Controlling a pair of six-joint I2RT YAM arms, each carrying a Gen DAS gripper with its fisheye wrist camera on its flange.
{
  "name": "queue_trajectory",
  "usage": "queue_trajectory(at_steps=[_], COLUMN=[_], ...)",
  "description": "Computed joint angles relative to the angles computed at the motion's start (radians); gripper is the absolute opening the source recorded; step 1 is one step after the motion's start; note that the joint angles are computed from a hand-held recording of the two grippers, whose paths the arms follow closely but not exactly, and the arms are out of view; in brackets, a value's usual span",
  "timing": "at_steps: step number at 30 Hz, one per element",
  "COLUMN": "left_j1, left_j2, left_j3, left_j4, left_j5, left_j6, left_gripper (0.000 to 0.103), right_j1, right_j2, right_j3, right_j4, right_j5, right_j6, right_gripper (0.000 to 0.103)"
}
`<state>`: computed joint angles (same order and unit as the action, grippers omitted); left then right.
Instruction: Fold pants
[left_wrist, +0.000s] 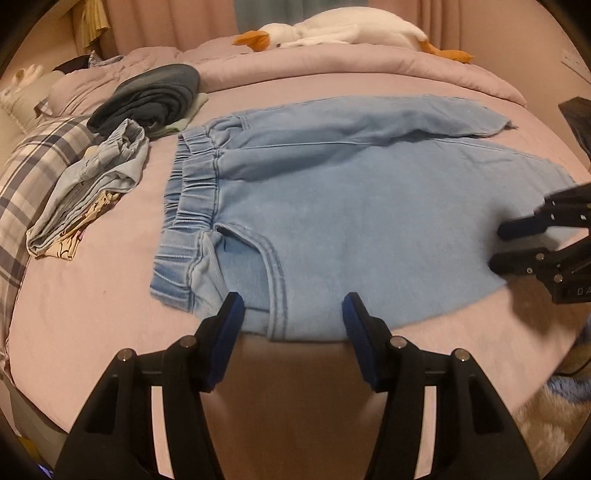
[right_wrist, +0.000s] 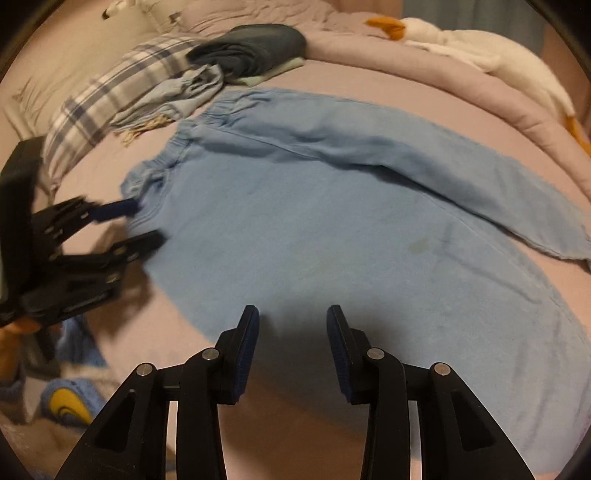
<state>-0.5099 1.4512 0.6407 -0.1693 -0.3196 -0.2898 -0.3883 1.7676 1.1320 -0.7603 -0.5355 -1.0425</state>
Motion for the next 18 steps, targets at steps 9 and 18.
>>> queue_trajectory(at_steps=[9, 18], left_j1=[0.108, 0.402], left_j2=[0.045, 0.422], left_j3=[0.171, 0.602], left_j4=[0.005, -0.076], left_j5=[0.054, 0.167], left_j6=[0.003, 0.061], left_gripper=[0.073, 0.073], right_j1=[-0.058, 0.099], right_j2=[0.117, 0.399], right_j3=[0.204, 0.661], right_j4=[-0.218, -0.070], right_j5=[-0.110, -0.141], right_j6=[-0.164, 0.139], right_gripper=[0.049, 0.059])
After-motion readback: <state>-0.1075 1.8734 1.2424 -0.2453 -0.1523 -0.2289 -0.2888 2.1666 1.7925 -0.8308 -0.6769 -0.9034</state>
